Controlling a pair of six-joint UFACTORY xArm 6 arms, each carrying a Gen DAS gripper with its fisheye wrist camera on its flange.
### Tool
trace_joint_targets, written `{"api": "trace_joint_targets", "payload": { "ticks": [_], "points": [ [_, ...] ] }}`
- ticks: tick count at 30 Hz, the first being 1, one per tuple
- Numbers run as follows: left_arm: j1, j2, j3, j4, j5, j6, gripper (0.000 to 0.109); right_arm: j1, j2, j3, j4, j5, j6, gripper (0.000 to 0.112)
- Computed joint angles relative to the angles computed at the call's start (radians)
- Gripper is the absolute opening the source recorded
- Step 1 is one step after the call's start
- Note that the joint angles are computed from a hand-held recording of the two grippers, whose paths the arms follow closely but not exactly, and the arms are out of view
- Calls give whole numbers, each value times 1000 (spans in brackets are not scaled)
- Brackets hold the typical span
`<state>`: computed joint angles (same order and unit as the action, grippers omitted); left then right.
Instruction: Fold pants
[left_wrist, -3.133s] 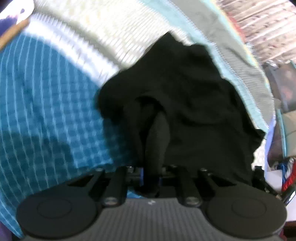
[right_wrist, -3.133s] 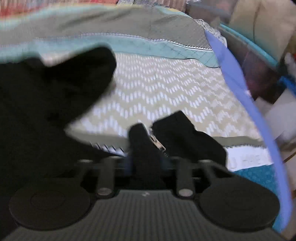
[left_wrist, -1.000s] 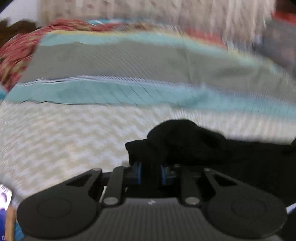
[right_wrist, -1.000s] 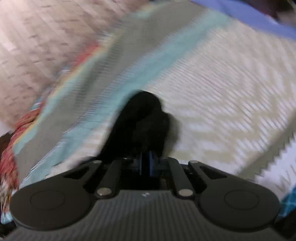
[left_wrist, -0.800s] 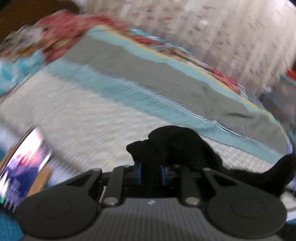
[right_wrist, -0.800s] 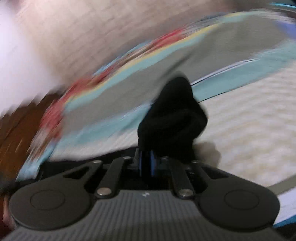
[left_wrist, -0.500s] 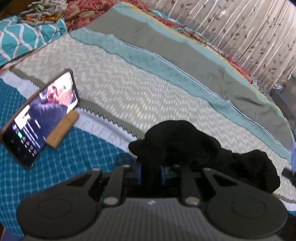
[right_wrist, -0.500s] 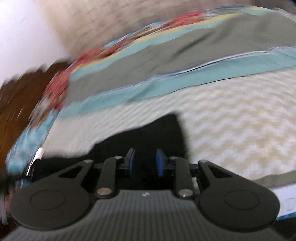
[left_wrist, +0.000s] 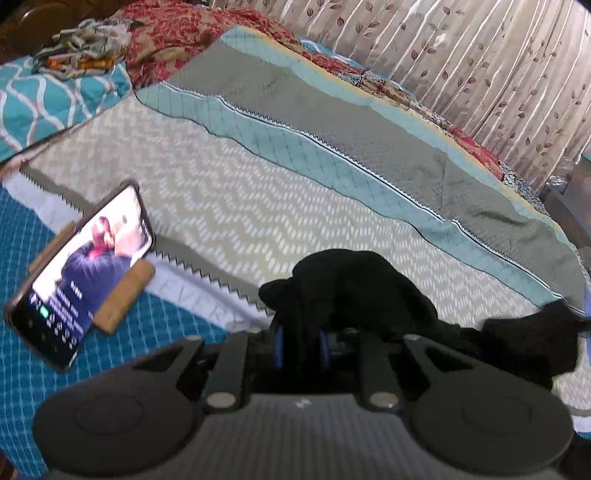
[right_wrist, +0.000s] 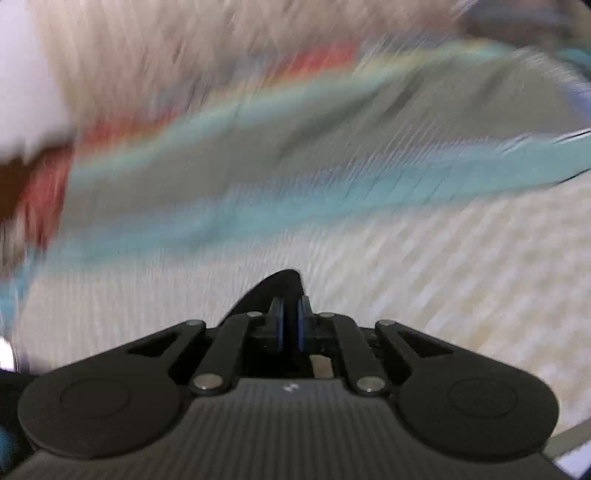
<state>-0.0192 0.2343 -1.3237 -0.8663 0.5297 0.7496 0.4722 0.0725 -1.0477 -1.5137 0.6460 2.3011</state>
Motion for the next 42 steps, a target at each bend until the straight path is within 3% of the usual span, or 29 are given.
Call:
{"api": "trace_joint_targets", "payload": {
  "ticks": [4, 7, 12, 14, 15, 18, 20, 22, 27, 30, 31, 33, 38, 39, 42],
  "points": [
    [-19, 34, -47, 2, -6, -30, 15, 101, -241, 179, 45, 387, -34, 9],
    [-35, 43, -62, -23, 1, -18, 15, 138, -353, 275, 140, 483, -96, 10],
    [-71, 69, -90, 41, -29, -57, 15, 160, -360, 342, 441, 582, -176, 19],
    [-75, 72, -103, 46, -27, -66, 15, 185, -402, 390, 498, 613, -108, 26],
    [-75, 68, -102, 35, -27, -57, 15, 205, -424, 414, 504, 640, -37, 34],
    [-75, 59, -99, 21, -32, -33, 15, 242, -478, 442, 507, 696, 125, 36],
    [-74, 56, -95, 22, -31, -33, 15, 222, -504, 455, 500, 683, 138, 36],
    [-74, 55, -91, 23, -34, -34, 15, 177, -518, 466, 492, 613, 105, 37],
    [-81, 51, -82, 34, -49, -54, 15, -32, -400, 430, 497, 296, -63, 54],
    [-85, 53, -88, 53, -55, -63, 15, -123, -259, 358, 544, 146, -204, 52],
    [-85, 59, -97, 62, -55, -70, 15, -123, -206, 320, 580, 160, -285, 13],
    [-86, 84, -134, 89, -50, -96, 15, -113, -156, 272, 569, 213, -320, 10],
    [-99, 258, -386, 145, -2, -216, 15, -133, -259, 270, 273, 326, -4, 11],
    [-110, 315, -457, 178, -3, -278, 16, -144, -241, 239, 273, 345, -23, 13],
    [-146, 464, -630, 451, 7, -530, 30, -191, -170, 151, 409, 328, -235, 63]
  ]
}}
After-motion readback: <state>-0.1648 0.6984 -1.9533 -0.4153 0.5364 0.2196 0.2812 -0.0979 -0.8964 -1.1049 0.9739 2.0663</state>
